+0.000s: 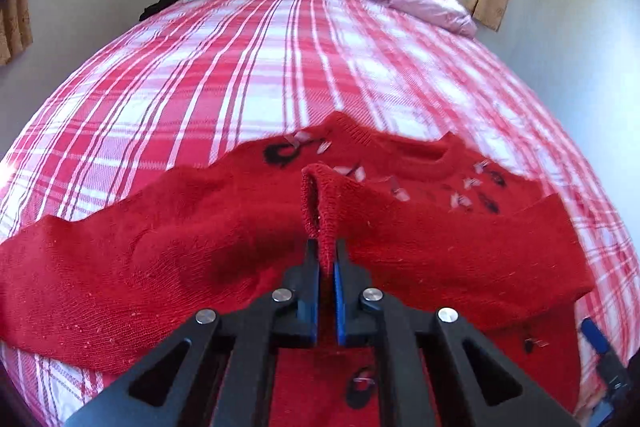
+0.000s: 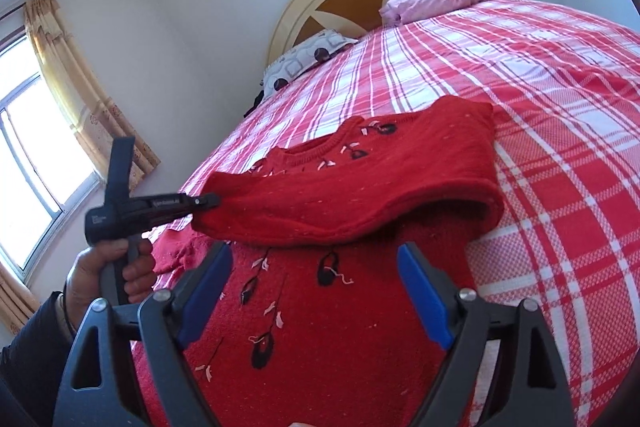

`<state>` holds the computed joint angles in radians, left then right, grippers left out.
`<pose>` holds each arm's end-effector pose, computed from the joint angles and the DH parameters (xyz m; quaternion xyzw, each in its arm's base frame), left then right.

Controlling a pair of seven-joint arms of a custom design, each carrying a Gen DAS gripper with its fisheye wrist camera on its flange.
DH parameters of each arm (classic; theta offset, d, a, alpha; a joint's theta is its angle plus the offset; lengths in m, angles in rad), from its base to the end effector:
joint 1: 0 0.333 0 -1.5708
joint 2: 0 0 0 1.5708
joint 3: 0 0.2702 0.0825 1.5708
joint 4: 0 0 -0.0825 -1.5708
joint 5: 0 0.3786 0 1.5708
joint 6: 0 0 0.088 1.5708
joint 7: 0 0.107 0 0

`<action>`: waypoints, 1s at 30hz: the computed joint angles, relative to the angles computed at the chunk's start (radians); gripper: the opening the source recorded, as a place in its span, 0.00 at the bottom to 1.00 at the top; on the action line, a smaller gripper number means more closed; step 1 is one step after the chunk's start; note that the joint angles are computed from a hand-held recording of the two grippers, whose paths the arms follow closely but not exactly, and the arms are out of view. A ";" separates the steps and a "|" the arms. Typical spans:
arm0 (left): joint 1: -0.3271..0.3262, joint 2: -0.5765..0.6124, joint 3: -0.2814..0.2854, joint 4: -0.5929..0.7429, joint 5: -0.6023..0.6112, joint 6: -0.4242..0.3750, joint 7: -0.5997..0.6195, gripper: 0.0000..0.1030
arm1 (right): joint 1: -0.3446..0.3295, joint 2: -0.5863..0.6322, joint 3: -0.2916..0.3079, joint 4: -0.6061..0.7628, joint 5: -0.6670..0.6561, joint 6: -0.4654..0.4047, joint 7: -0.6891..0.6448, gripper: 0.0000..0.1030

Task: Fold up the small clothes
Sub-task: 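Reach the left tool to the other sleeve and grasp its cuff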

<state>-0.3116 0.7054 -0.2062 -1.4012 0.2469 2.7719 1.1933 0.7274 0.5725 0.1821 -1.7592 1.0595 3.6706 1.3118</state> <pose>0.6558 -0.3435 0.3410 -0.5803 0.7424 -0.3066 0.1349 0.4849 0.4107 0.3207 -0.5424 0.6570 -0.1403 0.5045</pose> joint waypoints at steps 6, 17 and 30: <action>-0.005 0.035 0.002 0.029 -0.003 -0.036 0.014 0.07 | 0.014 0.007 -0.009 0.026 0.069 -0.009 -0.055 0.87; -0.009 -0.061 0.030 -0.074 0.077 0.001 0.043 0.08 | 0.003 0.005 0.003 0.025 0.080 -0.005 -0.060 0.87; 0.122 -0.211 -0.050 -0.291 -0.012 0.066 0.120 0.08 | -0.015 0.023 0.031 0.076 0.182 -0.011 -0.165 0.88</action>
